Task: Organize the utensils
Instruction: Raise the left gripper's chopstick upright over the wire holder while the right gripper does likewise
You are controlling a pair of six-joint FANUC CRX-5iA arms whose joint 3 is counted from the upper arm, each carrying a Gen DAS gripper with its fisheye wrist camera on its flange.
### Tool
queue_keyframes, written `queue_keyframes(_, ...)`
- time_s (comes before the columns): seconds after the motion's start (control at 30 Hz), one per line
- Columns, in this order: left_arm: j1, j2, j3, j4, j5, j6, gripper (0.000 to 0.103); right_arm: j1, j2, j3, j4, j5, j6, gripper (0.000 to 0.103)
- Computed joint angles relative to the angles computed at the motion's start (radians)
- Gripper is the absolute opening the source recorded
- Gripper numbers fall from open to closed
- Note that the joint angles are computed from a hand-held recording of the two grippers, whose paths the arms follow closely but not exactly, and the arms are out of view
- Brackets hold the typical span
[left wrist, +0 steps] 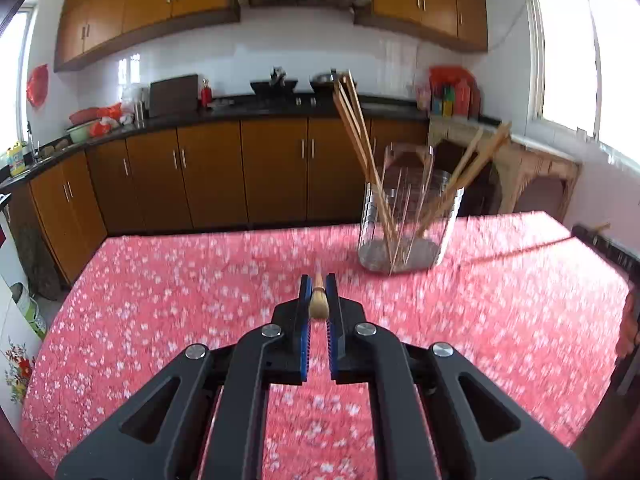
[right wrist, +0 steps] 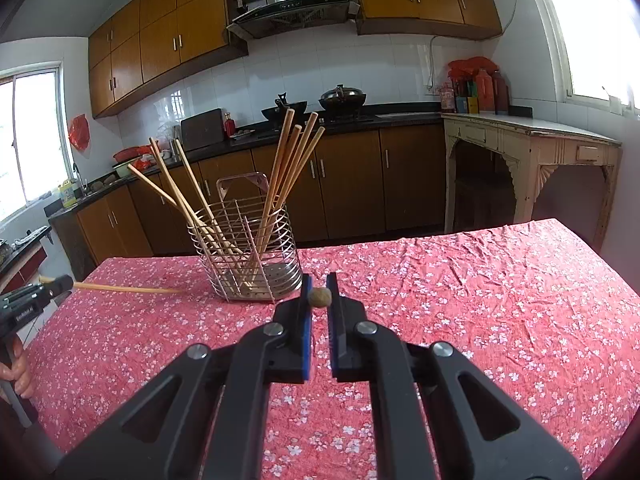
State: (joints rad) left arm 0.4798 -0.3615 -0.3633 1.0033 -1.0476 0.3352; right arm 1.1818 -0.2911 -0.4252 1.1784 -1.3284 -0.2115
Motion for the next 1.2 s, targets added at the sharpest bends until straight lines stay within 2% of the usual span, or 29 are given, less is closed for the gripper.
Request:
queue_keyframes(0.33, -0.038, 0.007, 0.017, 0.038, 0.049, 0.056, 0.007, -0.006, -0.007, 0.0, 0.044, 0.019, -0.009, 0.008)
queue_keyframes(0.9, -0.056, -0.001, 0.015, 0.106, 0.087, 0.047, 0.007, -0.004, -0.011, 0.023, 0.122, 0.012, -0.003, 0.008)
queue_keyframes(1.2, -0.103, 0.006, 0.054, 0.153, 0.115, 0.06, 0.007, -0.028, -0.005, 0.095, 0.161, 0.085, 0.044, 0.008)
